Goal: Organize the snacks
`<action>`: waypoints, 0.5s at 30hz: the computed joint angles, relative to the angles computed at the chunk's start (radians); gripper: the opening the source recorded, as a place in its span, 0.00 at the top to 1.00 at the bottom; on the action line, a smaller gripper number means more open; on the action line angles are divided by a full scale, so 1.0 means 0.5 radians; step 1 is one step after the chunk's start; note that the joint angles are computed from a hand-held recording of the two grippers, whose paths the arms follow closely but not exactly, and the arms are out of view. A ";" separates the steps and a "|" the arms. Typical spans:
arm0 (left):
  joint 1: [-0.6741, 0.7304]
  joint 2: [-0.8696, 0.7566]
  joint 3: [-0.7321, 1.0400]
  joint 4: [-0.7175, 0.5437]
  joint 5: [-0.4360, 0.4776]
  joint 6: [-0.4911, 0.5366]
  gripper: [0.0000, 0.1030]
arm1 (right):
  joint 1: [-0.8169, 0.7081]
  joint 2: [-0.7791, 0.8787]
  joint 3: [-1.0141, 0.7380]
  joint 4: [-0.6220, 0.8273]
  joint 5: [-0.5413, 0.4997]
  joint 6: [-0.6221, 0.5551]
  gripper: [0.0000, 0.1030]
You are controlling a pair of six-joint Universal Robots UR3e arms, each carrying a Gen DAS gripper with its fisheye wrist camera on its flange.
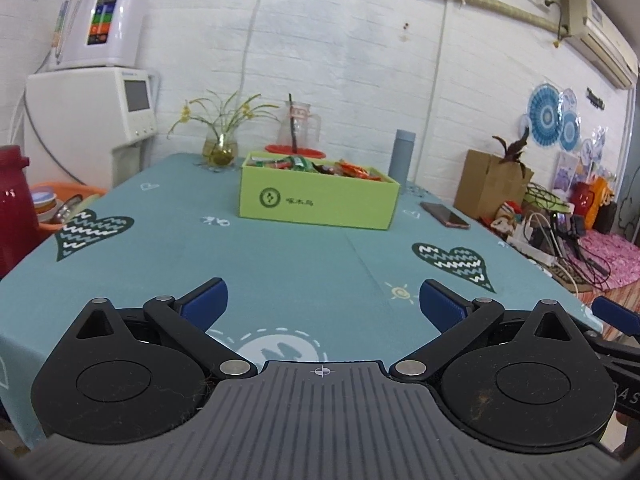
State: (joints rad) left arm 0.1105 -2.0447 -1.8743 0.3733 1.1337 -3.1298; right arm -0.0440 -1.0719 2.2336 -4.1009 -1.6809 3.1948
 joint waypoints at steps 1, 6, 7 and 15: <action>-0.007 -0.013 0.011 0.001 0.012 0.009 0.11 | -0.027 -0.011 0.024 -0.023 0.055 0.018 0.10; -0.026 -0.022 0.010 -0.020 0.014 0.034 0.11 | -0.043 -0.072 0.069 -0.026 0.121 0.083 0.10; -0.033 -0.026 0.002 -0.004 0.026 0.044 0.11 | -0.029 -0.075 0.068 -0.035 0.096 0.092 0.10; -0.040 -0.011 -0.016 -0.019 0.007 0.085 0.12 | -0.007 -0.148 0.100 -0.017 0.104 0.172 0.10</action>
